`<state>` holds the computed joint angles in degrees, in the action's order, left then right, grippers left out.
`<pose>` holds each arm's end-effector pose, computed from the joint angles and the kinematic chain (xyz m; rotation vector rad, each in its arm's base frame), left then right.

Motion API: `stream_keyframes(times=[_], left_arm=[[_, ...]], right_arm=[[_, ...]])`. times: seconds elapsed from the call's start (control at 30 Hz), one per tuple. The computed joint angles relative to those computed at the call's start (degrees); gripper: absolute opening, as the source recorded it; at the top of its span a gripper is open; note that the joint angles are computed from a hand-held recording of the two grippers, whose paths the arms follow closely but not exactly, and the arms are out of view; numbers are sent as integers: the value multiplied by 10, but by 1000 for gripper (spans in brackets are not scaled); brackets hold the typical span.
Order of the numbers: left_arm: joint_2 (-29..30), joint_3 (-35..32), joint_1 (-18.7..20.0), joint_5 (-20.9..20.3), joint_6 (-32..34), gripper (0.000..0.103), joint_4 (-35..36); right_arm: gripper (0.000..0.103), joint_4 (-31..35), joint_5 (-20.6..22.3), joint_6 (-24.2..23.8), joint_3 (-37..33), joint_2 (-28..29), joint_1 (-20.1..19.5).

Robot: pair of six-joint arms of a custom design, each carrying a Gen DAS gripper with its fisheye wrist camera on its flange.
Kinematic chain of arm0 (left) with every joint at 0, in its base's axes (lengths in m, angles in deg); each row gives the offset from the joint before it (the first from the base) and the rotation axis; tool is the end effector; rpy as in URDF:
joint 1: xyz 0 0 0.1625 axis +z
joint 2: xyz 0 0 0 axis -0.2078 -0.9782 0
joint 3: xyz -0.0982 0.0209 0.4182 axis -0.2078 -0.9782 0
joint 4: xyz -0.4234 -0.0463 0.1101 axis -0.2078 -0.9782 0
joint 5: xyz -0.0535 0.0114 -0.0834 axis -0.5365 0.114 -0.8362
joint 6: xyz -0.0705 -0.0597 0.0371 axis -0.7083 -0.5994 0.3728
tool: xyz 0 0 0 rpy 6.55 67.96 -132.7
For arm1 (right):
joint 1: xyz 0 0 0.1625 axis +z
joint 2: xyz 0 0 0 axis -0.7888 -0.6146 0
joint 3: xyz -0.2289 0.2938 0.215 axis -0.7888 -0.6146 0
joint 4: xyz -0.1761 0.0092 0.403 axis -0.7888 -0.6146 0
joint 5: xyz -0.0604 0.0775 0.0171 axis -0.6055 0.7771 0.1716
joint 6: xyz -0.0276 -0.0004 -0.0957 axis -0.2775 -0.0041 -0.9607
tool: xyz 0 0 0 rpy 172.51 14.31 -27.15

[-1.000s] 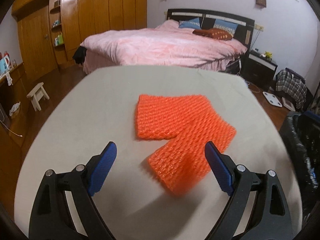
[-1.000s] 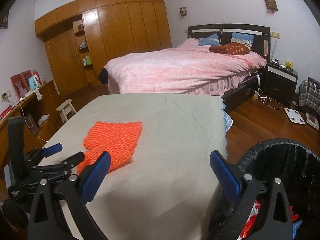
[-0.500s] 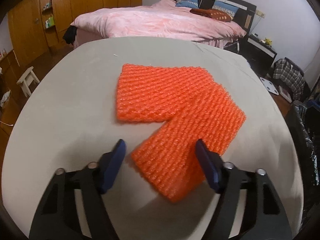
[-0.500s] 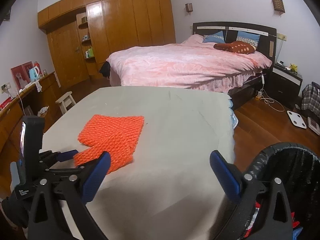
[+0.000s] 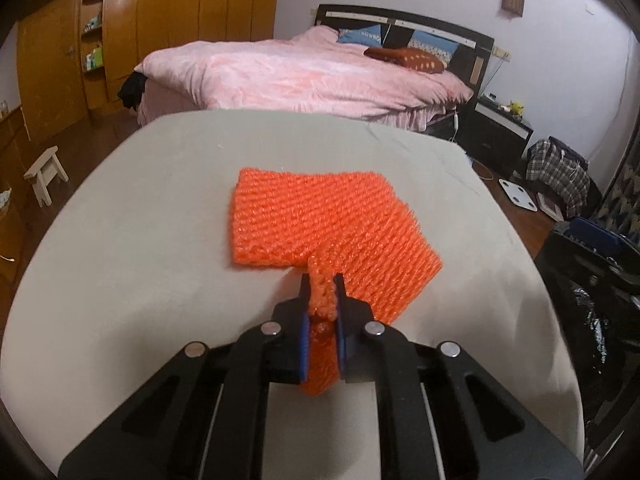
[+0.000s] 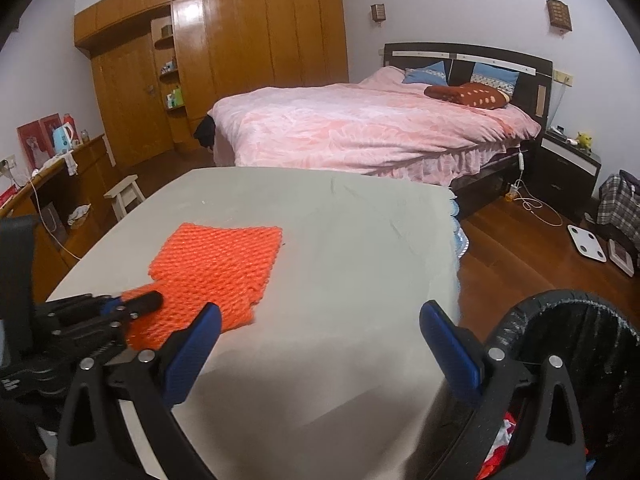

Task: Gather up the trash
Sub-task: 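Grasp the orange mesh bag edge with the left gripper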

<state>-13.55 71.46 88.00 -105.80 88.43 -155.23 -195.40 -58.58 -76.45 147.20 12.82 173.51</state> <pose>0.0664 -0.4713 0.3059 0.6563 2.3980 -0.8437 0.3446 -0.4452 -0.1068 0.4524 -2.2570 1.0984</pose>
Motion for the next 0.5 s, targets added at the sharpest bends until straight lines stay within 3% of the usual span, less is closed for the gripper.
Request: stream_keyframes(times=[0.17,0.5], left_arm=[[-13,4,-4,7,-4,9,0],[-56,11,-28,22,16,9,-85]], right_arm=[[97,3,-1,2,-3,-1,2],[97,30,10,3,-34,14,-1]])
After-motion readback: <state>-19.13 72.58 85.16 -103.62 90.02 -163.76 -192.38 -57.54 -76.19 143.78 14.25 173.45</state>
